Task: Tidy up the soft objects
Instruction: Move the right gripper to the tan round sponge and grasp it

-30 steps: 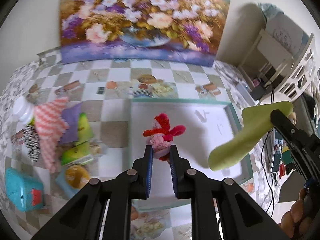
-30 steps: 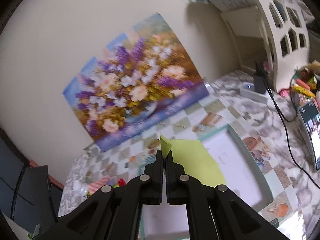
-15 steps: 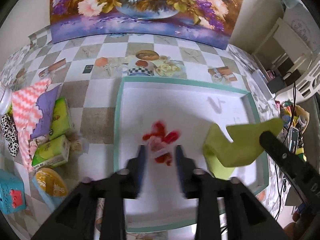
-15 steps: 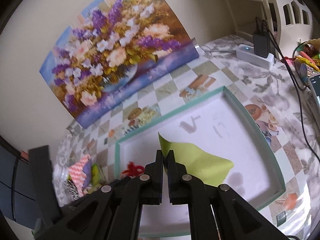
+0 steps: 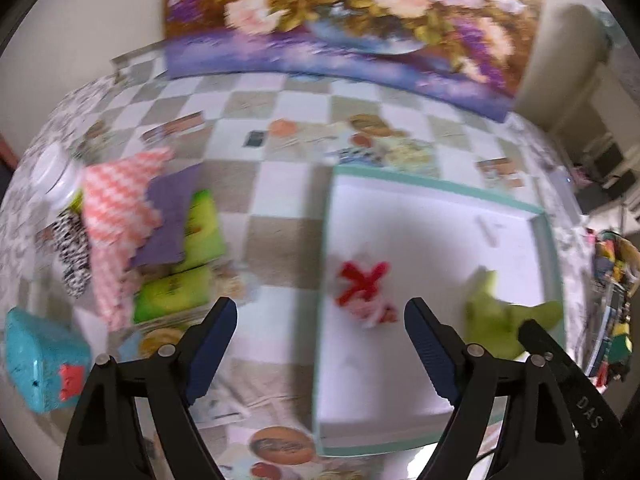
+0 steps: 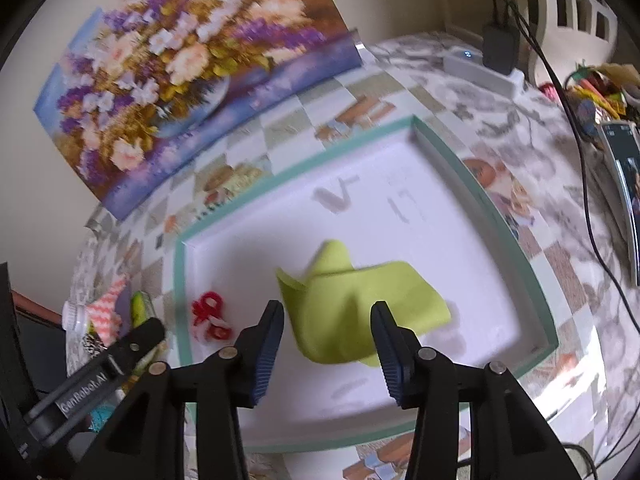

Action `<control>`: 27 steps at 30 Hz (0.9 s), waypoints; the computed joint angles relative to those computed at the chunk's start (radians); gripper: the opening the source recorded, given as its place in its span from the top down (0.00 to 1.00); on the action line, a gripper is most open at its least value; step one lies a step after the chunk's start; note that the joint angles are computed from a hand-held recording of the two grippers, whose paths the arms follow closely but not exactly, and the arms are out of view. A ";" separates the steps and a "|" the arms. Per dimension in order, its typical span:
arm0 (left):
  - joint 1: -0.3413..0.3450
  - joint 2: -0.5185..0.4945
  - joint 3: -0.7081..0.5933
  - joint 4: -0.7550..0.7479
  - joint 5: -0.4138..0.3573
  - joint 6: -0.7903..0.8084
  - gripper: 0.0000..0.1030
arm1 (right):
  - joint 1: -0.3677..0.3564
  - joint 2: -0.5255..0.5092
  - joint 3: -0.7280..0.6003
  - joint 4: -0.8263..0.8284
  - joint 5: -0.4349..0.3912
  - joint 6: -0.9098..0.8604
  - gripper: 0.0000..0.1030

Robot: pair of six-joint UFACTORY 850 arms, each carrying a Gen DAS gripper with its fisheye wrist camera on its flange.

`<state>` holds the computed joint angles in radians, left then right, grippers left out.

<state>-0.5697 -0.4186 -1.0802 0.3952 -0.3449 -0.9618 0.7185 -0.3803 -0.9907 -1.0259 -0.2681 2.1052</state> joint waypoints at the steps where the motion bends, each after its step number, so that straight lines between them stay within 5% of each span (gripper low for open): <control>1: 0.004 -0.003 -0.001 0.001 -0.012 -0.006 0.16 | -0.002 -0.005 -0.002 0.042 0.000 -0.038 0.53; 6: 0.026 0.005 0.011 0.027 -0.030 -0.055 0.13 | -0.004 -0.033 -0.023 0.232 -0.014 -0.224 0.50; 8: 0.032 0.013 0.019 0.044 -0.027 -0.078 0.08 | 0.004 -0.040 -0.036 0.252 -0.043 -0.251 0.36; 14: 0.058 0.040 0.046 0.057 -0.016 -0.106 0.05 | 0.047 -0.065 -0.096 0.251 -0.164 -0.312 0.21; 27: 0.169 0.165 0.139 0.064 -0.012 -0.089 0.05 | 0.169 -0.078 -0.205 0.024 -0.404 -0.203 0.18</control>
<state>-0.4005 -0.2539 -0.9412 0.4597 -0.3573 -1.0511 0.8878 -0.4578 -1.1955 -1.0015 -0.6726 1.9026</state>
